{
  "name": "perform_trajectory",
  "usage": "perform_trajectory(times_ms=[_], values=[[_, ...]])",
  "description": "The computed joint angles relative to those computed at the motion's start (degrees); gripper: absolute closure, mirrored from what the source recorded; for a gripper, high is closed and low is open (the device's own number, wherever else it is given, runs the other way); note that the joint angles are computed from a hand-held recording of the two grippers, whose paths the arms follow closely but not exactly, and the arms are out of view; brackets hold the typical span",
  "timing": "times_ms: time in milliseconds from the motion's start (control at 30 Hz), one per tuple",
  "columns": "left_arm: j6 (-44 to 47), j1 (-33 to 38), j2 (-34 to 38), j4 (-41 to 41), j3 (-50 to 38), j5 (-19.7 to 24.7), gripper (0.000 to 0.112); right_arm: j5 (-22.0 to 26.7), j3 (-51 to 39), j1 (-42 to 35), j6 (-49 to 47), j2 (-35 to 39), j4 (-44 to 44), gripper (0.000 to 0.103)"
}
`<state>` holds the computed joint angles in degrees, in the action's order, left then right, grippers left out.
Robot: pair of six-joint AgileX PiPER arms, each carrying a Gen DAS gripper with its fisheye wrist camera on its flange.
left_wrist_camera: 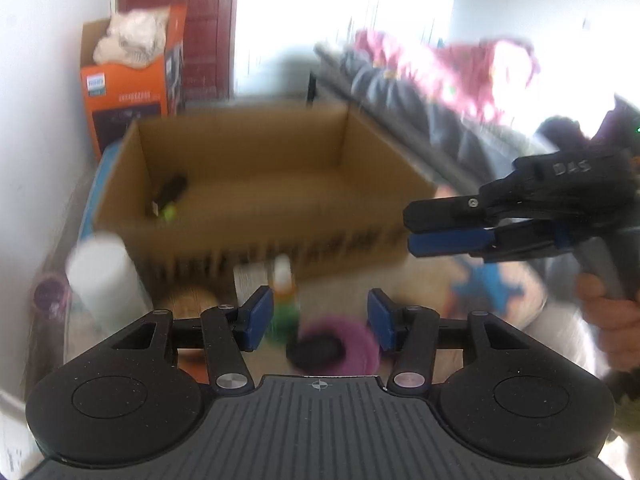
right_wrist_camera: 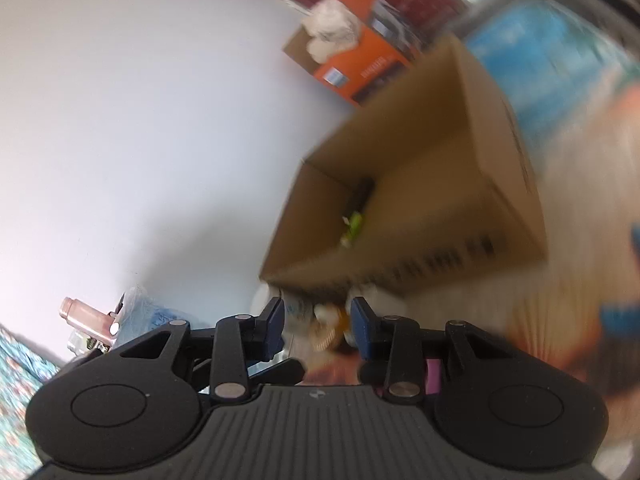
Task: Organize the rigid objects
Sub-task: 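Grasp the black key fob in the pink dish with the right gripper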
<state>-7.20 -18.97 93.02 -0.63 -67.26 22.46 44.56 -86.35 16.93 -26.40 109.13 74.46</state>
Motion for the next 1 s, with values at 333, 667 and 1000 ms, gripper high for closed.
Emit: perform_trajectory(times_ms=[333, 667, 1000], values=[[-6.28, 0.66, 6.12, 5.67, -0.36, 1.56, 0.069, -1.74, 0.79, 4.52, 3.27, 9.28, 7.05, 0.064], [17.97, 3.45, 3.32, -18.27, 4.13, 0.51, 0.081, -1.89, -4.31, 5.23, 17.41, 11.86, -6.17, 0.064], [17.03, 0.37, -0.34, -14.01, 9.11, -2.73, 0.081, -0.2, -8.86, 5.61, 26.23, 12.57, -16.19, 0.063]])
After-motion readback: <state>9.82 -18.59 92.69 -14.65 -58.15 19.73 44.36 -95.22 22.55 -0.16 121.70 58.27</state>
